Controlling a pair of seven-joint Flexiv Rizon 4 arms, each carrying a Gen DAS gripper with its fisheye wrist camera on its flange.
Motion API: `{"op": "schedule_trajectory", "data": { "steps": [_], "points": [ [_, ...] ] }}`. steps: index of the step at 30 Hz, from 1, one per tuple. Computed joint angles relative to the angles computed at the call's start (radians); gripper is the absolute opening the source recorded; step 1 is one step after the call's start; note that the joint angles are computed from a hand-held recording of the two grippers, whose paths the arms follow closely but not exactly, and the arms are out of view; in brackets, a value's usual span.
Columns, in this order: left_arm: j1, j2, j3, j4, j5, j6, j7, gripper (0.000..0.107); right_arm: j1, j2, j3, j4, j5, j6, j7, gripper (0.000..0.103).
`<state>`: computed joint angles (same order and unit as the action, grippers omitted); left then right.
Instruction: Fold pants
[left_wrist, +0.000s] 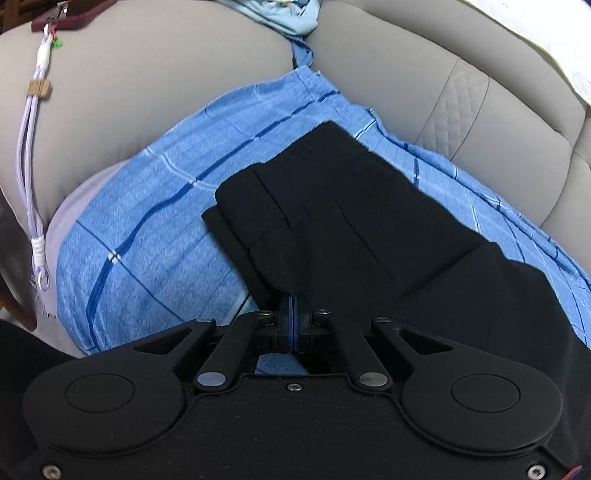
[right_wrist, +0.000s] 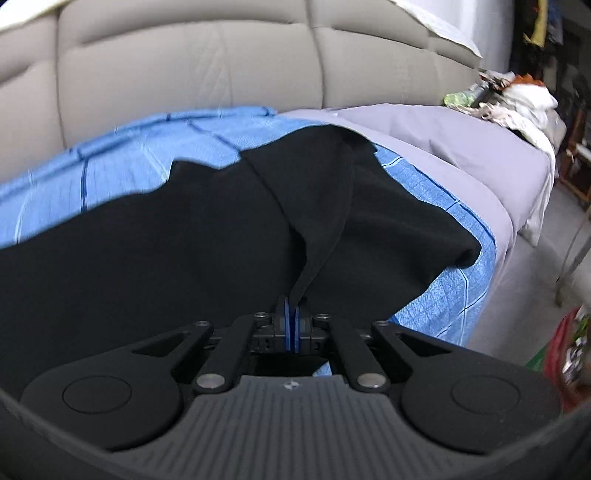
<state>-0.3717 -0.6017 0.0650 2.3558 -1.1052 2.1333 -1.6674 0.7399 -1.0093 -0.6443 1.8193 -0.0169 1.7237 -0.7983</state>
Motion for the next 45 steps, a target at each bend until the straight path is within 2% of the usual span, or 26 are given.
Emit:
{"op": "schedule_trajectory", "data": {
  "steps": [6, 8, 11, 12, 13, 14, 15, 16, 17, 18, 21, 23, 25, 28, 31, 33, 34, 35, 36, 37, 38, 39, 40, 41, 43, 45],
  "points": [
    [0.028, 0.014, -0.006, 0.044, 0.103, 0.057, -0.083, 0.001, 0.102, -0.015, -0.101, 0.058, 0.025, 0.001, -0.013, 0.005],
    [0.026, 0.015, -0.004, 0.05, 0.099, 0.041, -0.072, 0.002, 0.114, -0.011, -0.109, 0.066, 0.013, -0.025, -0.024, 0.005],
    [0.05, 0.017, -0.006, 0.049, 0.123, -0.012, -0.08, 0.003, 0.081, 0.01, -0.067, 0.048, -0.053, -0.111, -0.048, 0.007],
    [0.052, 0.017, -0.004, 0.055, 0.138, -0.011, -0.098, 0.004, 0.08, 0.014, -0.064, 0.051, -0.068, -0.119, -0.042, 0.017],
    [0.054, 0.02, 0.0, 0.063, 0.158, -0.003, -0.114, 0.008, 0.083, 0.018, -0.067, 0.057, -0.081, -0.119, -0.036, 0.034],
    [0.057, 0.024, 0.004, 0.072, 0.181, 0.011, -0.129, 0.013, 0.086, 0.024, -0.069, 0.068, -0.089, -0.105, -0.032, 0.038],
    [0.049, 0.027, 0.012, 0.079, 0.182, 0.029, -0.141, 0.016, 0.094, 0.033, -0.073, 0.08, -0.093, -0.095, -0.029, 0.048],
    [0.04, 0.028, 0.017, 0.088, 0.178, 0.054, -0.157, 0.025, 0.105, 0.041, -0.082, 0.09, -0.095, -0.088, -0.028, 0.055],
    [0.041, 0.032, 0.019, 0.097, 0.186, 0.078, -0.171, 0.037, 0.117, 0.05, -0.09, 0.105, -0.093, -0.06, -0.032, 0.058],
    [0.046, 0.035, 0.018, 0.106, 0.2, 0.106, -0.189, 0.042, 0.117, 0.064, -0.084, 0.116, -0.087, -0.025, -0.045, 0.06],
    [0.066, 0.026, 0.019, 0.121, 0.234, 0.199, -0.23, 0.054, 0.07, 0.122, 0.004, 0.13, -0.066, 0.109, -0.119, 0.07],
    [0.061, 0.017, 0.018, 0.108, 0.196, 0.216, -0.203, 0.061, 0.013, 0.143, 0.107, 0.127, -0.084, 0.247, -0.193, 0.075],
    [0.09, 0.001, 0.012, 0.093, 0.215, 0.233, -0.202, 0.068, -0.027, 0.136, 0.194, 0.11, -0.126, 0.35, -0.264, 0.078],
    [0.139, -0.03, 0.005, 0.061, 0.259, 0.223, -0.203, 0.077, -0.05, 0.111, 0.289, 0.087, -0.218, 0.437, -0.378, 0.079],
    [0.162, -0.065, 0.008, 0.021, 0.271, 0.205, -0.18, 0.077, -0.093, 0.106, 0.398, 0.087, -0.357, 0.463, -0.476, 0.08],
    [0.19, -0.087, 0.008, 0.003, 0.309, 0.201, -0.187, 0.077, -0.099, 0.102, 0.441, 0.101, -0.403, 0.478, -0.538, 0.081],
    [0.184, -0.099, 0.013, -0.012, 0.287, 0.187, -0.172, 0.065, -0.098, 0.102, 0.456, 0.107, -0.409, 0.473, -0.56, 0.081],
    [0.163, -0.11, 0.023, -0.028, 0.242, 0.169, -0.142, 0.042, -0.103, 0.099, 0.475, 0.105, -0.419, 0.458, -0.573, 0.081],
    [0.137, -0.121, 0.036, -0.04, 0.195, 0.17, -0.106, 0.032, -0.107, 0.097, 0.491, 0.097, -0.42, 0.438, -0.58, 0.081],
    [0.138, -0.124, 0.038, -0.041, 0.204, 0.19, -0.104, 0.021, -0.114, 0.094, 0.509, 0.09, -0.422, 0.415, -0.585, 0.079],
    [0.136, -0.124, 0.036, -0.038, 0.203, 0.212, -0.108, 0.019, -0.133, 0.096, 0.535, 0.083, -0.435, 0.388, -0.585, 0.075],
    [0.12, -0.126, 0.038, -0.038, 0.179, 0.24, -0.097, 0.018, -0.172, 0.099, 0.579, 0.079, -0.467, 0.362, -0.581, 0.06],
    [0.108, -0.126, 0.038, -0.036, 0.157, 0.263, -0.078, 0.017, -0.203, 0.102, 0.618, 0.085, -0.483, 0.352, -0.58, 0.027],
    [0.098, -0.126, 0.034, -0.036, 0.135, 0.287, -0.06, 0.016, -0.22, 0.107, 0.641, 0.089, -0.481, 0.341, -0.582, 0.016],
    [0.087, -0.129, 0.022, -0.032, 0.095, 0.327, -0.019, 0.016, -0.243, 0.116, 0.674, 0.104, -0.48, 0.329, -0.606, 0.003],
    [0.1, -0.125, 0.0, -0.027, 0.069, 0.317, 0.023, 0.018, -0.253, 0.133, 0.7, 0.129, -0.479, 0.31, -0.639, 0.003]
  ]
}}
